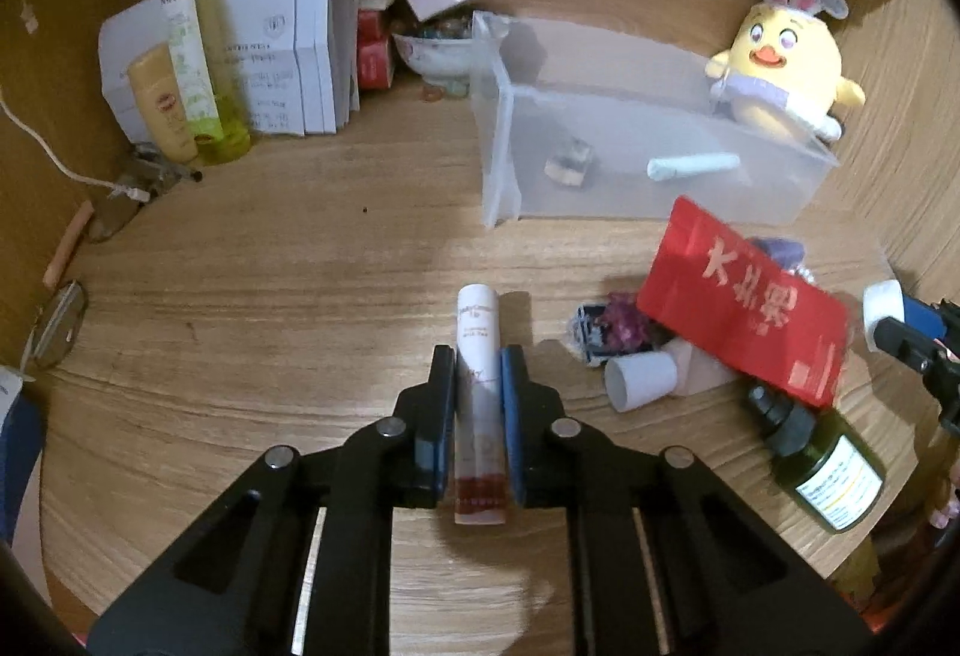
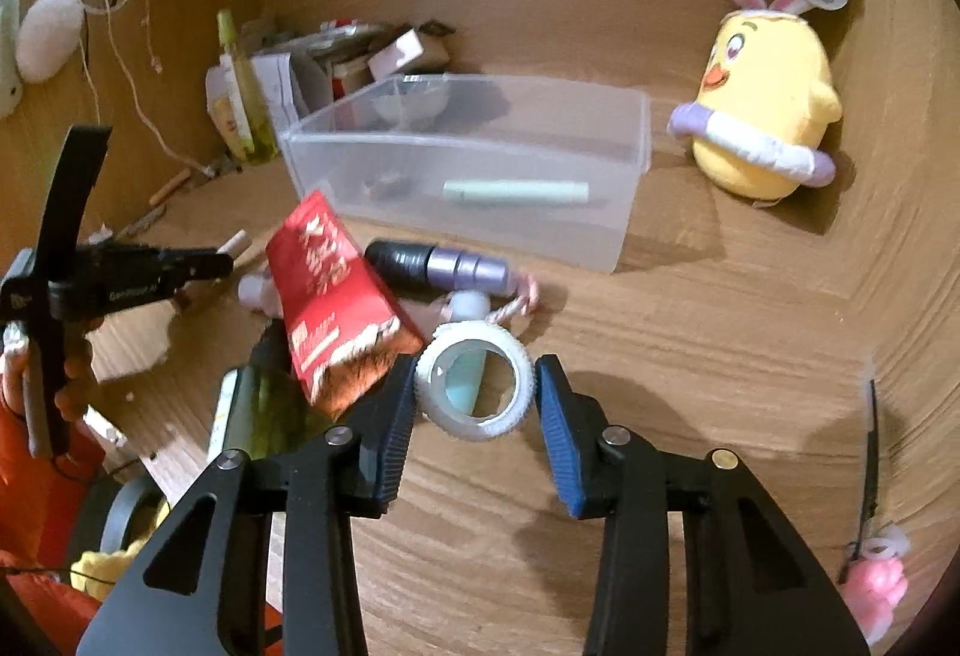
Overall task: Organize objects
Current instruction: 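Grasp the white red-capped tube with the left tool while the right tool grasps the white tape roll, then carry the white tube and tape roll over the clear box with both tools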
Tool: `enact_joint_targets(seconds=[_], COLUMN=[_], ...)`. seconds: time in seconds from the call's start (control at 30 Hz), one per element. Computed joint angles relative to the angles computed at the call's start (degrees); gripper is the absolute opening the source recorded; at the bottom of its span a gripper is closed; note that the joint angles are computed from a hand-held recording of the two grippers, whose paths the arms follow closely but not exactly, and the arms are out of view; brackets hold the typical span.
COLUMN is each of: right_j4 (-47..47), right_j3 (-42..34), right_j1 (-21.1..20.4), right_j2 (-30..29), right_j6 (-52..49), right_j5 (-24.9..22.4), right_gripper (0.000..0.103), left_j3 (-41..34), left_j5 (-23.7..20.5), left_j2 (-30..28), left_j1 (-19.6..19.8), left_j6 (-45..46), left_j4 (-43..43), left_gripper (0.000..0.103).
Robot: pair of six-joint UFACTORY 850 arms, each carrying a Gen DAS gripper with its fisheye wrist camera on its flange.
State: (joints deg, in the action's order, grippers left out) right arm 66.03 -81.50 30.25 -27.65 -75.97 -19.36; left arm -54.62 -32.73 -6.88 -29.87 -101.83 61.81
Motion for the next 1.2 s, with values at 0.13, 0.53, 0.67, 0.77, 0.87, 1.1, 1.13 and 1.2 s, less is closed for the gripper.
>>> enact_joint_targets(seconds=[0.13,0.53,0.67,0.77,0.87,1.1,1.13,1.2], right_j4=[4.02,12.67,11.64,11.58,10.33,6.04,4.97,1.69], right_j3=[-0.69,-5.81,-9.11,-11.55,-14.37,-20.66,-21.71,-24.15], right_j1=[-0.20,0.90,0.85,0.73,0.72,1.10,1.14,1.27], right_j2=[0.22,-1.28,-2.93,-4.20,-5.63,-8.50,-9.00,-10.18], right_j6=[-2.96,-11.09,-8.98,-7.63,-5.51,-0.88,0.15,3.37], right_j5=[0.65,1.15,0.40,0.12,-0.18,0.85,0.90,1.11], right_gripper=[0.037,0.037,0.037,0.037,0.037,0.037,0.037,0.037], left_j3=[-0.40,-3.25,-5.05,-6.57,-7.91,-10.58,-10.97,-11.84], left_j5=[-0.84,-3.30,-3.95,-4.19,-4.91,-5.35,-5.36,-5.30], left_j2=[0.72,1.91,1.49,0.99,0.54,0.00,-0.18,-0.65], left_j1=[-0.42,-1.33,-1.26,-1.03,-0.95,0.07,0.27,0.65], left_j6=[-2.04,-7.87,-8.62,-8.67,-8.39,-8.59,-8.50,-8.46], left_j4=[2.55,11.91,13.92,15.30,16.41,18.60,18.71,18.88], left_gripper=[0.015,0.015,0.015,0.015,0.015,0.015,0.015,0.015])
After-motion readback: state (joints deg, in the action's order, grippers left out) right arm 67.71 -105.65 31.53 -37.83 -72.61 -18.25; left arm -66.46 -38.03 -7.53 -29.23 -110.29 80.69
